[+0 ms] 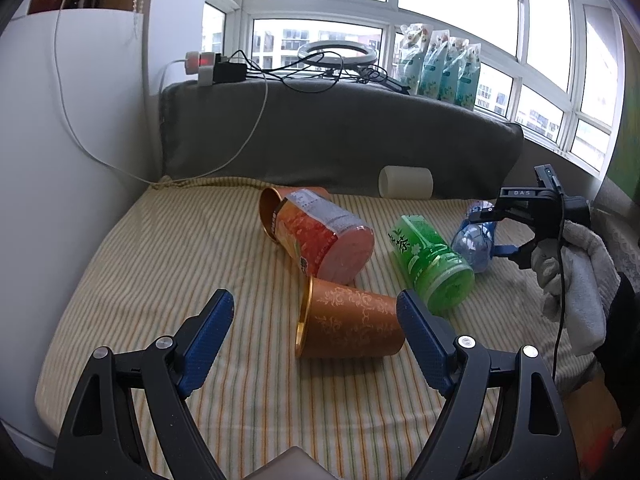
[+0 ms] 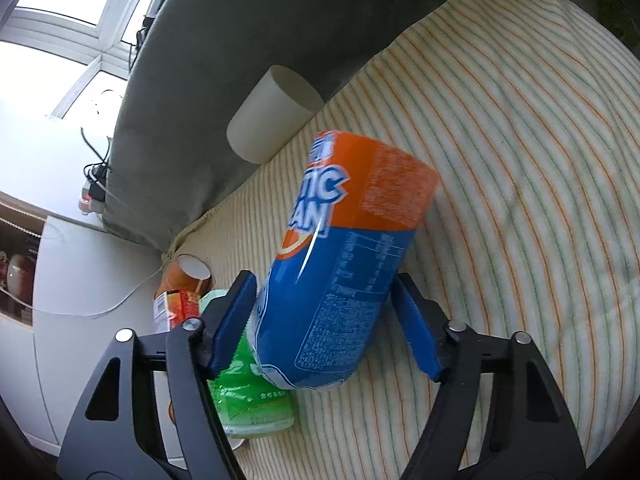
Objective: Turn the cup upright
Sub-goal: 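Move the right tool down to the lying blue-and-orange Arctic Ocean cup, then close the right tool on the cup's body and lift it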
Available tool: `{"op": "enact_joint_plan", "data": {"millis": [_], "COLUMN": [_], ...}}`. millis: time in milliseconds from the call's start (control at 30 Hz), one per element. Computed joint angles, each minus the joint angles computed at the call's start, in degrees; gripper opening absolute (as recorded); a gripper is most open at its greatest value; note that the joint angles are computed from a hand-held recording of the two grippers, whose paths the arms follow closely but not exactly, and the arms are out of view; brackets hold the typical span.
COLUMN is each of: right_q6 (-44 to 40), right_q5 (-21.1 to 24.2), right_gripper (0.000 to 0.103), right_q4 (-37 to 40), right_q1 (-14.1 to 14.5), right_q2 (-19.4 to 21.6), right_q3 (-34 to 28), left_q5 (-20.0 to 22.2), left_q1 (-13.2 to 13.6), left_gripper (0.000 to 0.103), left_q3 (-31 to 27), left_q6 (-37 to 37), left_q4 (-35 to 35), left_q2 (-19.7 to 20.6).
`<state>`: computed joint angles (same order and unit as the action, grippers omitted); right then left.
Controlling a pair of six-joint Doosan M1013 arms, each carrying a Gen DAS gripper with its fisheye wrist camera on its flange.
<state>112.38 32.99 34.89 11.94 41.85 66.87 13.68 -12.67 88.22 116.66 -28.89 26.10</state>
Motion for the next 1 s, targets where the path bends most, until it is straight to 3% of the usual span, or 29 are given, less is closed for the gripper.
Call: {"op": "enact_joint_plan", "data": {"millis": [667,800,1000], "right_q6": [-17.7,-22.0,-25.1], "right_q5": [-1.8,-0.4,4.0], "right_gripper": [0.064,0.064,0.064], "right_q4": [18.4,22.6,21.9], "right_q1": [-0.7,-1.0,-0.9], "right_q2": [-4.1,-5.5,-7.1], "right_q3": [7.4,9.9,12.0], "left_q5": [0.7,2.0,5.4], "left_q1": [-0.2,-0.3,-0.7], "left_gripper": [0.084,0.084,0.084], "left_q3": [-0.3,-0.6,-1.7], "left_q6": [0.4,2.9,4.4], "left_q4": [-0.2,-2.6,-3.5], "left_q2": [0.2,0.3,0.6]}}
